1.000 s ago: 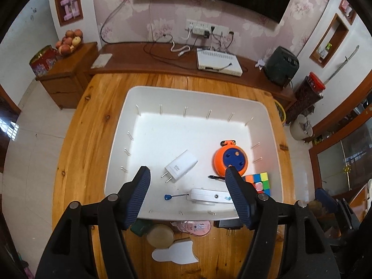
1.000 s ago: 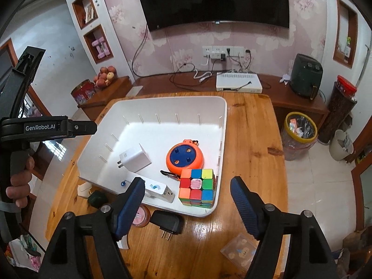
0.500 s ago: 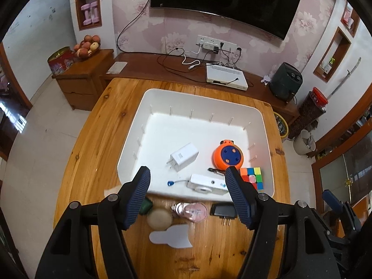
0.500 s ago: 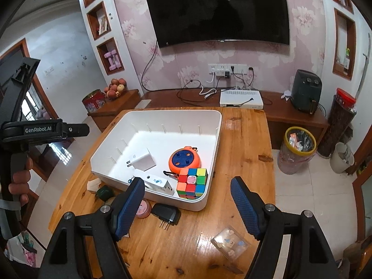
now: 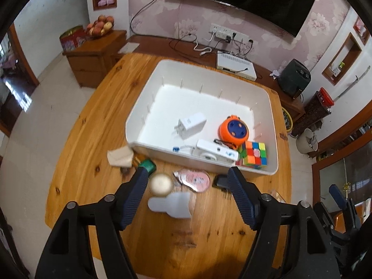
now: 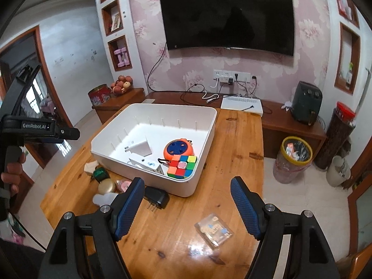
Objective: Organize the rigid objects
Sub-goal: 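Move both open grippers back from the bin toward the items on the table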
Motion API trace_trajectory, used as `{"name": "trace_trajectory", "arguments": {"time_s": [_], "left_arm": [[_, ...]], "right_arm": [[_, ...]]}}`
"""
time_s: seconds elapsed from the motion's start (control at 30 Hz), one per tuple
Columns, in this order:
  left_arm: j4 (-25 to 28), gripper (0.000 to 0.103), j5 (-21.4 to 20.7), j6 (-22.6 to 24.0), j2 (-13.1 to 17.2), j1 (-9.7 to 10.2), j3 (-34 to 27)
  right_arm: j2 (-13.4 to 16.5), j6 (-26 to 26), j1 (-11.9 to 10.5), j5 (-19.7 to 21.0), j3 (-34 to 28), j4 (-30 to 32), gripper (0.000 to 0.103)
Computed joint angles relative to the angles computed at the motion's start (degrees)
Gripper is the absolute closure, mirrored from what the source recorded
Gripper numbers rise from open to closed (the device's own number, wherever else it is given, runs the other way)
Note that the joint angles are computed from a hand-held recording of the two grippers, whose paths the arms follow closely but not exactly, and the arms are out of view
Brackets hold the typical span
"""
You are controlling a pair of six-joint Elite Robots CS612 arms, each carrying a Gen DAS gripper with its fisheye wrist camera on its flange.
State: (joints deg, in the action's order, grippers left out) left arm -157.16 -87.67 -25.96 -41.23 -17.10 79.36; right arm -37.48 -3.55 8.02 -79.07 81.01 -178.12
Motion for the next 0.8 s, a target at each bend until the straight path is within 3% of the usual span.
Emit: {"name": "trace_trajectory", "arguments": {"time_s": [0.2, 0.33, 0.47, 0.8], "left_arm": [[2.8, 0.025, -2.0, -3.8, -0.1, -0.10, 0.5], [6.0, 0.025, -7.5, -9.6, 0.4, 0.60, 0.3], [8.6, 0.025, -9.0, -13.6, 0.6, 0.77, 0.7], [8.4, 0.024, -16.2, -24.6, 1.9, 2.12, 2.0]], "right_arm": [[-0.4, -3.4, -0.4, 0.4, 1.7, -0.2, 0.026], [-0.6, -3.8, -0.7, 0.8, 2.4, 0.9, 0.026], [-0.7, -3.9, -0.9, 1.3, 2.8, 1.5, 0.026], [-0.2, -6.9, -0.6, 1.5, 2.0, 7.6, 0.026]]}}
